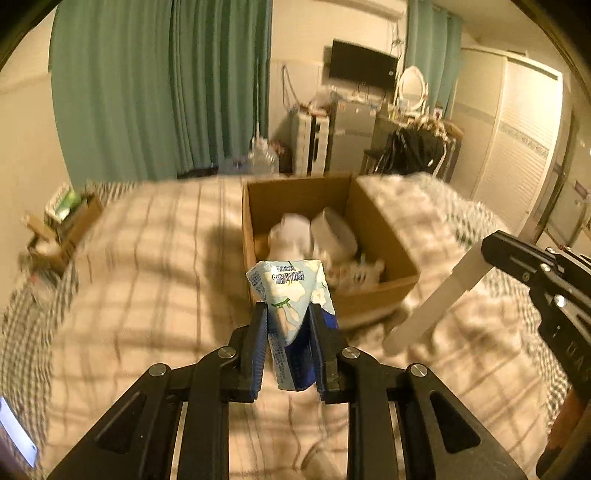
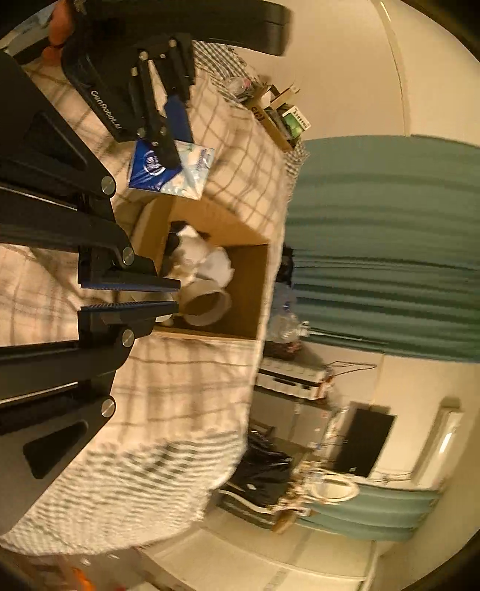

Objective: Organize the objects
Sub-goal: 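Lower the packet into the box and open the left tool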

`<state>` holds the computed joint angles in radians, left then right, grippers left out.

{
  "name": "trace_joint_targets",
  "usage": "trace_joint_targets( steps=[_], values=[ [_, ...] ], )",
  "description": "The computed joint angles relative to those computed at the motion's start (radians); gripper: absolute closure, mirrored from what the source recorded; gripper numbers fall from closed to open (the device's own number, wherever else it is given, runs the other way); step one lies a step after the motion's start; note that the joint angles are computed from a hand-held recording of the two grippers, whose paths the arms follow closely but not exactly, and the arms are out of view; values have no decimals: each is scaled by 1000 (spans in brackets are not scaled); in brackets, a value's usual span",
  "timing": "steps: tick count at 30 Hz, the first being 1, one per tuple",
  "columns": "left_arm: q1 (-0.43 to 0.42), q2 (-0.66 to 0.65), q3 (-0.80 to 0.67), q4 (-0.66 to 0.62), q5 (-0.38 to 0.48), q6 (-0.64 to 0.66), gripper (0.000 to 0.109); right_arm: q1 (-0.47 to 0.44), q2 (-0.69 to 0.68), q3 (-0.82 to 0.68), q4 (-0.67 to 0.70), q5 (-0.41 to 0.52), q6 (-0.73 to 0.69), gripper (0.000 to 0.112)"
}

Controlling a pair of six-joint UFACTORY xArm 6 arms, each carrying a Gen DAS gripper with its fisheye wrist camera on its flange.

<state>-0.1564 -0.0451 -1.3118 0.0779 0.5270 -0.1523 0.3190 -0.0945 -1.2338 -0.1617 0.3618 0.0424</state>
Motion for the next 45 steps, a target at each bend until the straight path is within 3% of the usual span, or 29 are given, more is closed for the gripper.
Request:
trace_joint_targets(
  steps=[6, 14, 25, 31, 35, 38, 40, 41, 44, 45],
  values=[
    [9, 69, -175, -56, 42, 57, 87, 22, 52, -171, -93, 36, 4, 112],
    [37, 280, -486, -77, 126, 84, 87, 33, 252, -495, -11, 112, -100, 112],
    [43, 544, -705, -138, 197, 133, 87, -7, 569, -796, 145, 253, -185, 112],
    [50, 617, -740, -164, 180, 168, 85, -40, 678, -856, 223, 277, -210, 112],
    [57, 654, -785, -222, 213, 189, 73, -54, 679, -814, 272, 240, -230, 112],
    [53, 624, -742, -210, 179, 172, 42, -59, 659, -790, 267, 229, -232, 112],
    [50, 589, -699, -181, 154, 154, 36, -63, 636, -767, 253, 218, -218, 111],
    [49, 561, -672, -169, 152, 149, 34, -63, 610, -742, 247, 213, -209, 106],
    [55, 496, -617, -150, 149, 139, 30, -69, 518, -645, 231, 176, -200, 77],
    [57, 469, -591, -152, 140, 140, 27, -71, 475, -596, 220, 152, -198, 74]
  ],
)
